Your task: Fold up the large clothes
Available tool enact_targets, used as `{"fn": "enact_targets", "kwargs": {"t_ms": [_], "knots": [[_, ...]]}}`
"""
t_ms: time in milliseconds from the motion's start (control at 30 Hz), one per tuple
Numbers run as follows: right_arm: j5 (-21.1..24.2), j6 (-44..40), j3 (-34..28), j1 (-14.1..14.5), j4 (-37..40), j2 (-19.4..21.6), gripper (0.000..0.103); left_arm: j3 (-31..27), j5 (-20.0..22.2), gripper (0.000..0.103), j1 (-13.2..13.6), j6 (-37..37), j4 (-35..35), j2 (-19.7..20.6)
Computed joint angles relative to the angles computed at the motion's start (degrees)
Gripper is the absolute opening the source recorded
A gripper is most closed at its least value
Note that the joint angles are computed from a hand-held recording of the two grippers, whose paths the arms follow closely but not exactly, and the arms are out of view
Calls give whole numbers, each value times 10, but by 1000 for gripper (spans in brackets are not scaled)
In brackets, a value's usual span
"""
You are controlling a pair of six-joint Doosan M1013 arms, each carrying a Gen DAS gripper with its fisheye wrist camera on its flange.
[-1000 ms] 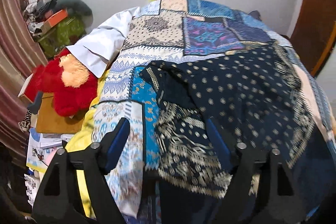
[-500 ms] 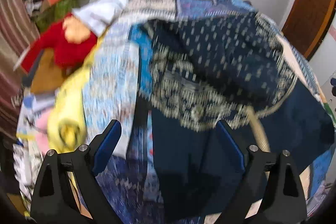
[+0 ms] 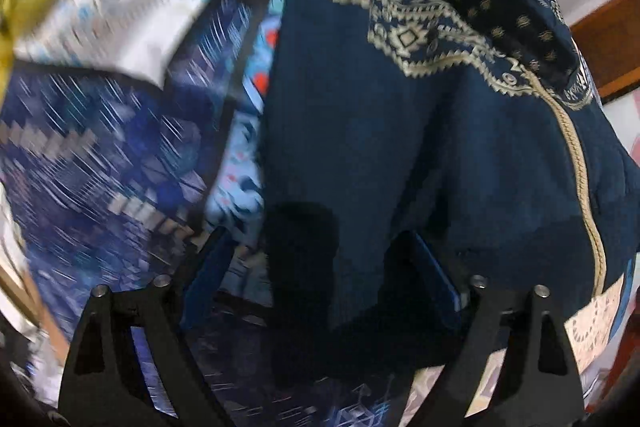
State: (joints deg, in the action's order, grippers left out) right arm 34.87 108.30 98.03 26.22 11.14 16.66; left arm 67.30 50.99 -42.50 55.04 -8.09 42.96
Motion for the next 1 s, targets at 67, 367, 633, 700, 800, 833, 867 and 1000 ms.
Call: {"fn": "enact_targets", "kwargs": {"t_ms": [67,367,633,700,800,833,867,1000], "knots": [[-3,-13,-4,4,9,4,75,-2,-4,77,-4,-12,11,1],[-62,9,-12,17,-32,15,14,-58,13,11,-44,84,117,3],[-111,38,-30,1,-74,6,12,-114,-43,9,-33,35,192,-4],[-113,48,-44,-5,-96,8,12,-150,-44,9,-24,30,207,9],[-108,54,-72,-16,-115,18,12,-206,-29,8,-15,6,250,32],[-106,62,-84,-21,-125,24,12,-222,-25,8,-12,2,259,40],[-105,66,-94,-25,-131,29,12,-256,-12,8,-8,-8,273,56],[-89,118,-149,-42,-193,63,12,-381,42,8,13,-42,270,122]]}}
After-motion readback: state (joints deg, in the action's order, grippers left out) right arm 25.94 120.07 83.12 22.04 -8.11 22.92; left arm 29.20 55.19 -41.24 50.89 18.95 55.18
